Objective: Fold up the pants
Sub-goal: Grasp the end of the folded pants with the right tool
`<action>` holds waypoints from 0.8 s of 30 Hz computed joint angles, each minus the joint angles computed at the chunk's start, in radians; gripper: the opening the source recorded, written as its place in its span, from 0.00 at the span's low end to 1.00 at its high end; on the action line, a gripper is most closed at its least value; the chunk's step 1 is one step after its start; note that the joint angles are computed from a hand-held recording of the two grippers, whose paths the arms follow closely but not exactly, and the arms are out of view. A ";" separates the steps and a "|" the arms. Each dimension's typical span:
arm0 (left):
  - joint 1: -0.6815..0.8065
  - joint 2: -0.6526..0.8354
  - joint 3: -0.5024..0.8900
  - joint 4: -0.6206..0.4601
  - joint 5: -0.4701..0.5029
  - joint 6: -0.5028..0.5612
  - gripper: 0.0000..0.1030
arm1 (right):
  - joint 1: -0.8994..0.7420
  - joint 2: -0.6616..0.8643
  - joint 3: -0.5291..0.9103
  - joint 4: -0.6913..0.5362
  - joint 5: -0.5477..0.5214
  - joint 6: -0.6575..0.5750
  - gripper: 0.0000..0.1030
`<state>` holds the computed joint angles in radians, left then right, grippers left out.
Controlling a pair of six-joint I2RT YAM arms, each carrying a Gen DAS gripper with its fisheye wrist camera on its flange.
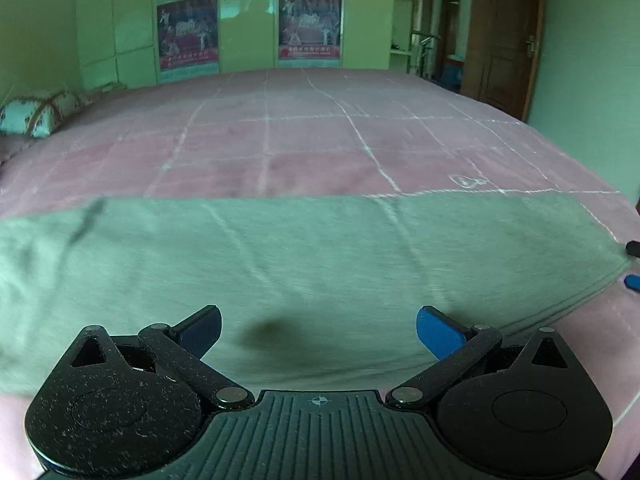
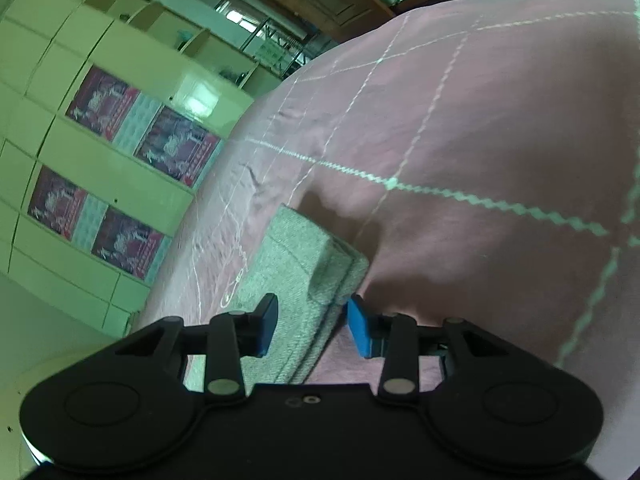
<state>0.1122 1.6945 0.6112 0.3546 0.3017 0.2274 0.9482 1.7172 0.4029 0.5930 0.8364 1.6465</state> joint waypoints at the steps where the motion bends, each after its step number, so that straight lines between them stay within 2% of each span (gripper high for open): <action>1: -0.035 0.011 0.004 -0.019 -0.032 -0.023 1.00 | -0.002 0.000 -0.006 0.013 -0.002 -0.011 0.30; 4: -0.095 0.016 -0.048 0.039 -0.122 -0.081 1.00 | -0.012 0.001 -0.022 0.046 -0.013 -0.041 0.30; 12: -0.114 -0.016 -0.056 0.020 -0.152 -0.140 1.00 | -0.045 0.061 -0.041 0.173 -0.050 -0.072 0.27; 14: -0.104 0.011 -0.049 0.050 -0.151 -0.148 1.00 | -0.054 0.066 -0.038 0.186 -0.064 -0.088 0.28; 16: -0.116 0.037 -0.038 0.048 -0.170 -0.133 1.00 | -0.070 0.063 -0.024 0.154 -0.081 -0.098 0.27; 18: -0.110 0.043 -0.022 0.028 -0.160 -0.132 1.00 | -0.087 0.051 0.002 0.065 -0.102 -0.070 0.19; 20: -0.098 0.051 -0.012 0.020 -0.139 -0.123 1.00 | -0.066 0.034 -0.018 0.086 -0.079 -0.061 0.25; 22: -0.088 0.058 -0.011 0.026 -0.120 -0.113 1.00 | -0.023 0.020 -0.035 0.071 -0.033 -0.009 0.26; 24: -0.085 0.069 -0.014 0.046 -0.114 -0.110 1.00 | 0.023 0.046 -0.075 0.207 0.012 -0.028 0.26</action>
<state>0.0270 1.7638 0.5967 0.4007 0.1879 0.1175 0.9714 1.7629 0.3283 0.8001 0.8483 1.6188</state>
